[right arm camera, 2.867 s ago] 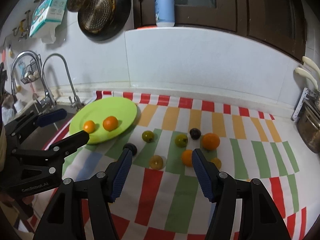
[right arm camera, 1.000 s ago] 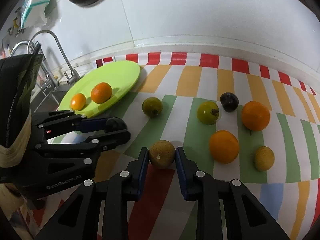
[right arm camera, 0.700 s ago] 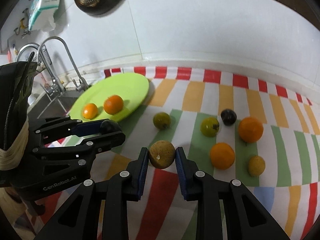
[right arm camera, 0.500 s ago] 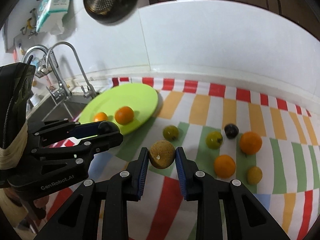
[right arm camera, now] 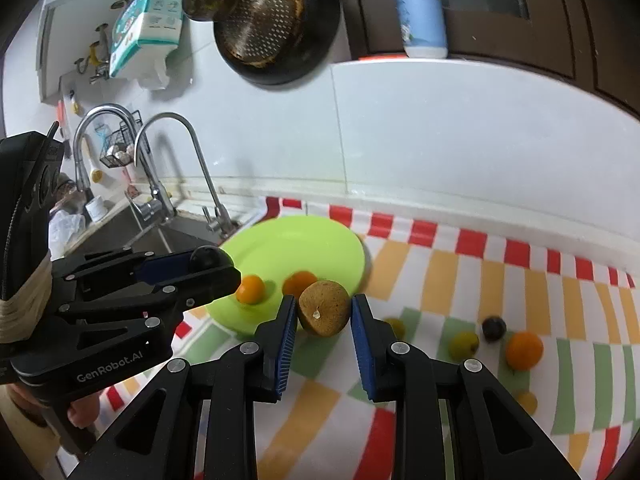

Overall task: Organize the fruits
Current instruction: 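Lower the dark plum onto the plate while the right lowers the tan fruit there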

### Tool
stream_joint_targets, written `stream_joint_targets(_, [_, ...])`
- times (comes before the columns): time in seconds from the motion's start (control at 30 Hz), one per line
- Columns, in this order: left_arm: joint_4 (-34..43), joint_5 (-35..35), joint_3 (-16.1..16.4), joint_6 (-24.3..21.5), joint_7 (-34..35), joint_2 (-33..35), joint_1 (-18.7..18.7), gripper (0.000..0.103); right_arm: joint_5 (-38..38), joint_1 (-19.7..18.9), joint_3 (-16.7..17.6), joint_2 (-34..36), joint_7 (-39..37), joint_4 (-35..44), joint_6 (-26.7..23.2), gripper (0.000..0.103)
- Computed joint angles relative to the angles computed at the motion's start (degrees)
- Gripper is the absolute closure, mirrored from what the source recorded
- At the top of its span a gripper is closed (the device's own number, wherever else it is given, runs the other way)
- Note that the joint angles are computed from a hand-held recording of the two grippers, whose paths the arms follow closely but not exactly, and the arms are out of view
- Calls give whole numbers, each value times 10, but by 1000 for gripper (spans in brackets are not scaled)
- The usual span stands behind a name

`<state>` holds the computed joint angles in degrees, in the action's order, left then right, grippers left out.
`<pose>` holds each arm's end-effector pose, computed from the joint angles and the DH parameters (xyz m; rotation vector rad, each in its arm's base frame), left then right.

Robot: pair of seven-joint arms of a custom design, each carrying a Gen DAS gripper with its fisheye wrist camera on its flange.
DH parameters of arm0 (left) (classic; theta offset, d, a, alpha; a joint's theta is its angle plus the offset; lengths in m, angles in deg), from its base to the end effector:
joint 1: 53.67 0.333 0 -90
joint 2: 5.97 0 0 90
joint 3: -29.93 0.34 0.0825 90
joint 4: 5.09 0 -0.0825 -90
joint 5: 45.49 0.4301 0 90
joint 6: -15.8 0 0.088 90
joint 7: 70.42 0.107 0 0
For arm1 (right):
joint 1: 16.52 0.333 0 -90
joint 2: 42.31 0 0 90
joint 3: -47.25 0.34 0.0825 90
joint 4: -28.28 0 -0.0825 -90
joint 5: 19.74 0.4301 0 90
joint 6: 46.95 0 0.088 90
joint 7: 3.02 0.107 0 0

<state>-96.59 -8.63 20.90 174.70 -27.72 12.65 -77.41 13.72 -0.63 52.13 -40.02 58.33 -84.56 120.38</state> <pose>0.6288 -0.4157 0.5498 -1.5346 1.9067 -1.0367 0.6244 0.1992 0.5560 -1.8308 1.2804 -0.4980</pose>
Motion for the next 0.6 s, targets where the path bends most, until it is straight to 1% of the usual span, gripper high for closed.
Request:
stream_joint_targets(0.17, [16,28,17,-7,-28,8,-6,73,28,-2,6,24,-34,41,-11,74])
stream_joint_targets(0.3, [29,23,16,-4,-27,17,4,73,43,-8,13,52,-53,84,-29,74])
stream_joint_targets(0.47, [51,16,21,-8,-23,34,10,73,22,-10,16,94,-43,142,-55,74])
stream_joint_targets(0.6, [74,6,26,-23,-13,52,13,73,-8,-10,15,130,-20,190,-79,74])
